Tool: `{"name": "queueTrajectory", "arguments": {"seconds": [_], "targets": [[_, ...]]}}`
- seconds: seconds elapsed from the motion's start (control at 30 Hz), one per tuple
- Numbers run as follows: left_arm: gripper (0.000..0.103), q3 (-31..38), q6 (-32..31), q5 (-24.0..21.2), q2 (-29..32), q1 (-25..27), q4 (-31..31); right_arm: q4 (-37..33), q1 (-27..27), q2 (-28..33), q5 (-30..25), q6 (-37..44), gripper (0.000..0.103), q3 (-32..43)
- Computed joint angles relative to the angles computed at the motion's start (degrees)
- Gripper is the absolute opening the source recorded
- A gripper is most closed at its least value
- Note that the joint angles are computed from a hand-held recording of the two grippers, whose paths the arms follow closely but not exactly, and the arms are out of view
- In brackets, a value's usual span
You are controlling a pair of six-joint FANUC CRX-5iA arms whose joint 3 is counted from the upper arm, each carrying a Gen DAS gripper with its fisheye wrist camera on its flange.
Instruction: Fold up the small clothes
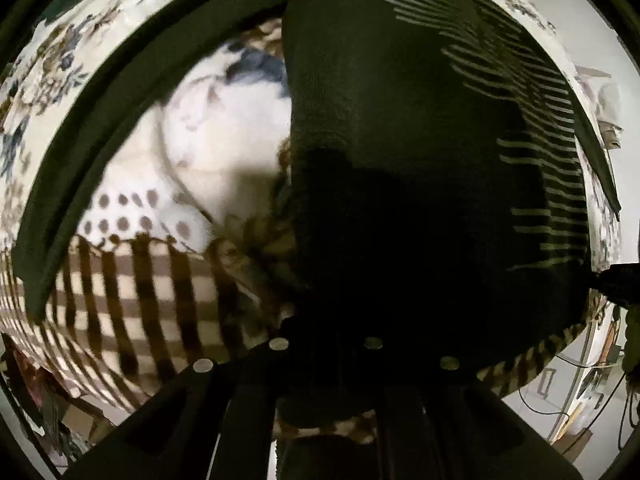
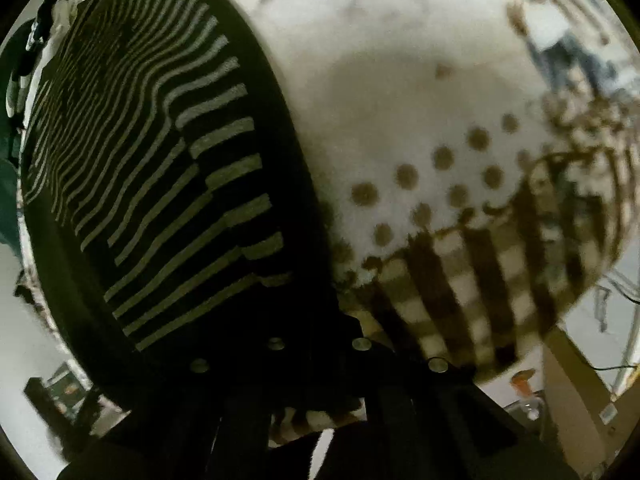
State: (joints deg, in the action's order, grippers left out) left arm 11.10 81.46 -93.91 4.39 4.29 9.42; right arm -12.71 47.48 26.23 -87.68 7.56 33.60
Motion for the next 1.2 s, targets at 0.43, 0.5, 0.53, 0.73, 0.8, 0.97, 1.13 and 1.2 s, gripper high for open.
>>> {"name": "queueTrajectory", "arguments": {"seconds": [0.43, 0.5, 0.53, 0.73, 0.8, 0.97, 1.13, 1.2], "targets": [[0.011, 6.8, 8.2, -3.4, 6.2, -2.3, -3.8, -4.4, -2.7, -1.0, -6.3, 2.5, 0.018, -0.3], [0.023, 9.3, 9.6, -2.5, 6.8, -2.7, -5.9, -5.8, -3.7, -4.4, -1.3, 0.7, 0.033, -4.8], [0.027, 10.2, 9.9, -2.4, 6.7, -2.8, -7.1, -5.6, -3.8, -6.3, 1.1, -0.3, 0.044, -7.1], [0.092, 22.1, 11.9, -2.6, 10.7, -6.0, -14.9, -2.6, -4.8, -16.8, 13.0, -3.7, 0.077, -18.8], [0.092, 27.6, 12.1, -3.5, 13.3, -7.5, -16.6, -0.3, -5.5, -19.7, 15.5, -5.2, 0.083, -21.9], [0.092, 35.3, 12.3, -5.0, 18.1, -12.0, -16.0, 7.2, -10.8, -26.2, 18.8, -9.5, 0.083, -29.2], [0.092, 42.0, 19.4, -8.5, 26.5, -18.4, -14.6, 16.7, -17.1, -28.7, 18.1, -14.7, 0.083, -35.4], [0.092, 42.7, 22.2, -9.4, 29.6, -20.6, -13.8, 19.3, -19.8, -30.1, 20.4, -17.3, 0.083, -39.2]]}}
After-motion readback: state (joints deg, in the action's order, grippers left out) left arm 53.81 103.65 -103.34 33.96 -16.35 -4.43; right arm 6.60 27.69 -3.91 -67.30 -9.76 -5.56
